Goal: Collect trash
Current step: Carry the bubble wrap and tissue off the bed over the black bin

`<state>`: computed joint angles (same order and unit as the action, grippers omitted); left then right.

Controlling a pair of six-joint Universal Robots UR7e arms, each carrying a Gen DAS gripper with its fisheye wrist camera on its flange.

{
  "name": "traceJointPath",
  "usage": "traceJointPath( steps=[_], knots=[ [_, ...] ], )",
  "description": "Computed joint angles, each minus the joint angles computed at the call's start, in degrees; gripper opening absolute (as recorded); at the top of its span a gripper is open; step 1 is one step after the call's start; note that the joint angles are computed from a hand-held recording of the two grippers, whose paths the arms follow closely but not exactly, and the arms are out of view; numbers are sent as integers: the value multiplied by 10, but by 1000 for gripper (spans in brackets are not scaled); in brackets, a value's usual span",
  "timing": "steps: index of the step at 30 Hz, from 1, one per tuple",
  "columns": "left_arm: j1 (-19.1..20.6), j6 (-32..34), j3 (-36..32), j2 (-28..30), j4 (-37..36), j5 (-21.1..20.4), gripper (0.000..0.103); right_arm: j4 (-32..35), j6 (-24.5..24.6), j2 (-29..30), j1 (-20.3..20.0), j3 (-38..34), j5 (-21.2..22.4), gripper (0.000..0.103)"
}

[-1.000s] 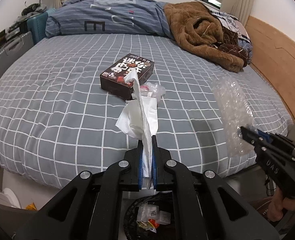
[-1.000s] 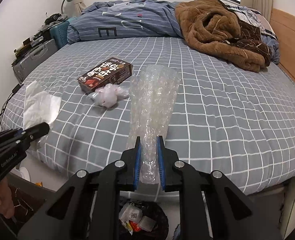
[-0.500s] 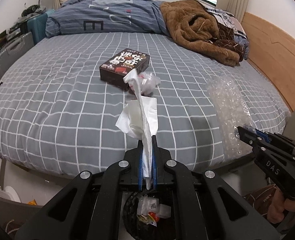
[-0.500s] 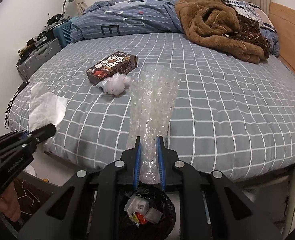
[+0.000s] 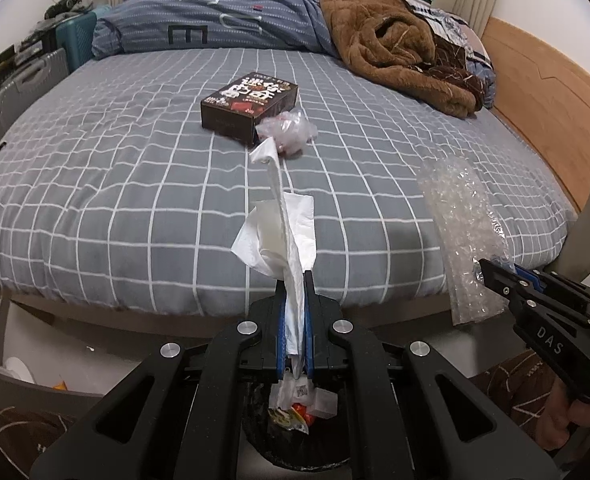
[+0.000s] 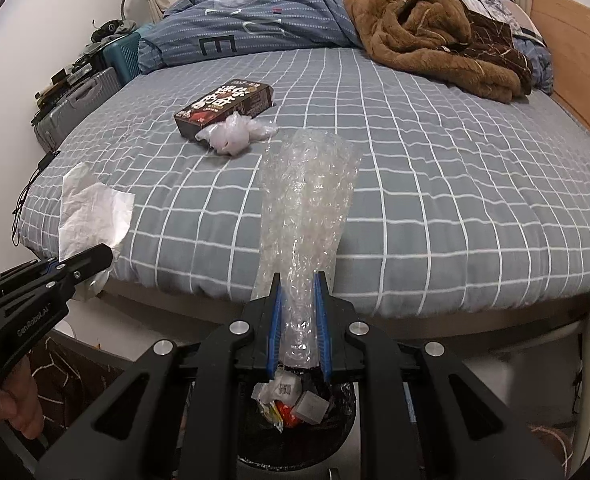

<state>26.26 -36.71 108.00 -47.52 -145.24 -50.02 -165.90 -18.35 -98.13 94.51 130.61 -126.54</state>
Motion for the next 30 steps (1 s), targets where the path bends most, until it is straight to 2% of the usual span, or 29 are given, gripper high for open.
traceJointPath(
  steps=[17, 30],
  knots=[
    [-10, -44, 52, -16, 14, -26, 6, 38, 15, -44, -14, 51, -1, 15],
    [-15, -77, 91, -16, 20, -59, 6, 65, 24, -71, -62, 101, 15, 15]
  ],
)
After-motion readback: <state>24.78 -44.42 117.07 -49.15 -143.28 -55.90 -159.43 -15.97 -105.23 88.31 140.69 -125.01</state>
